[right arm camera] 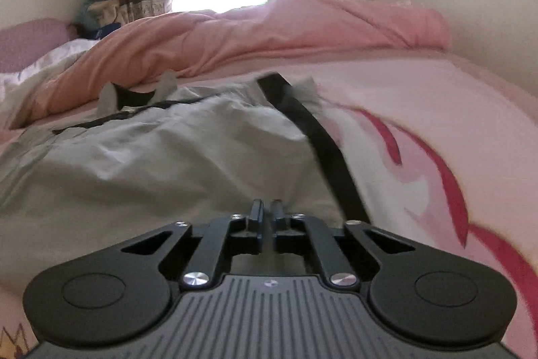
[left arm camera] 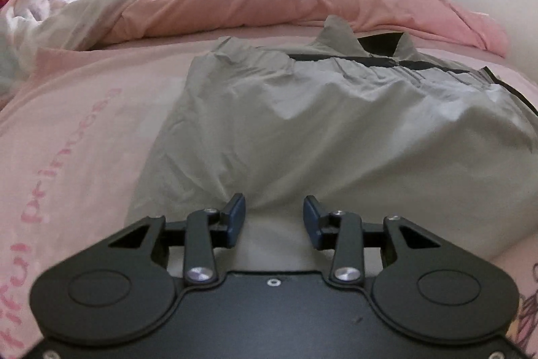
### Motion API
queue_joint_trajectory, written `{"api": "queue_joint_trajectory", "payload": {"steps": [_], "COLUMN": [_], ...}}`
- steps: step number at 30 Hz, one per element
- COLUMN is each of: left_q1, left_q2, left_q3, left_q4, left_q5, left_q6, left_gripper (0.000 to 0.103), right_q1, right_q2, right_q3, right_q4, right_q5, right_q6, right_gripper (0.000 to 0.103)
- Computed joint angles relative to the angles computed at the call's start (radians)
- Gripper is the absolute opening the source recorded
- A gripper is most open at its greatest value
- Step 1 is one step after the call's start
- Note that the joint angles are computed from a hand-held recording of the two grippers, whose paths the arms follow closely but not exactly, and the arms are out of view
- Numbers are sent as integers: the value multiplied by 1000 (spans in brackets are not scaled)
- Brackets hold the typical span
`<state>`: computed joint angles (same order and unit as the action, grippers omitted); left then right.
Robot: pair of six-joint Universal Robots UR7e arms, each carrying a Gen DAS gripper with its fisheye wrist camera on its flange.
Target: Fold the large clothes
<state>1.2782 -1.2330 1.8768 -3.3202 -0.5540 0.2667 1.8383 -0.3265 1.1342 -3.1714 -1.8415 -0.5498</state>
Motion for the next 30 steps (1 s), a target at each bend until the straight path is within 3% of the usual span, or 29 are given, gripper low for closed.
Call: {"api": "queue_joint_trajectory", "payload": {"steps": [2,5,7,10,14,18,22,26,30], "left_q1": [1,-10,-28,-55,-35,-7,-21,-37,-26], "left_q2": [26,10,-18,-50,-94,-51,-73,-28,66], "left_q3": [-8,-22,-6,34,78,81,46,-35,-179], "left_q4": [-59,19,42,-45,57,-55,105,43,30], "left_q5": [8,35,51,83,83,62,92,62,25], "left_q6": [31,-38,-80,-49,-149,-52,-165,-42,50], "left_gripper": [42,40,40,45,45,48,43,44,46], "right_q1": [-5,13,24,28,11,-9,26,54,82], "right_q2": [8,12,-15,-46,-52,-38,-20,-8,86], "right_q3": [-1,-7,27,72,79,85,46,18,-143], "right_q4": [-23,-29,-43,-90,-67,-98,-92,-89,-3], "right_q5": [10,-32,-38,-28,-66,-50,-128,-10,42], "right_q6": [14,-14,-14,-22,-7,-15,-33,-52,-67], "right_gripper": [0,1,8,11,11,10,12,15,15]}}
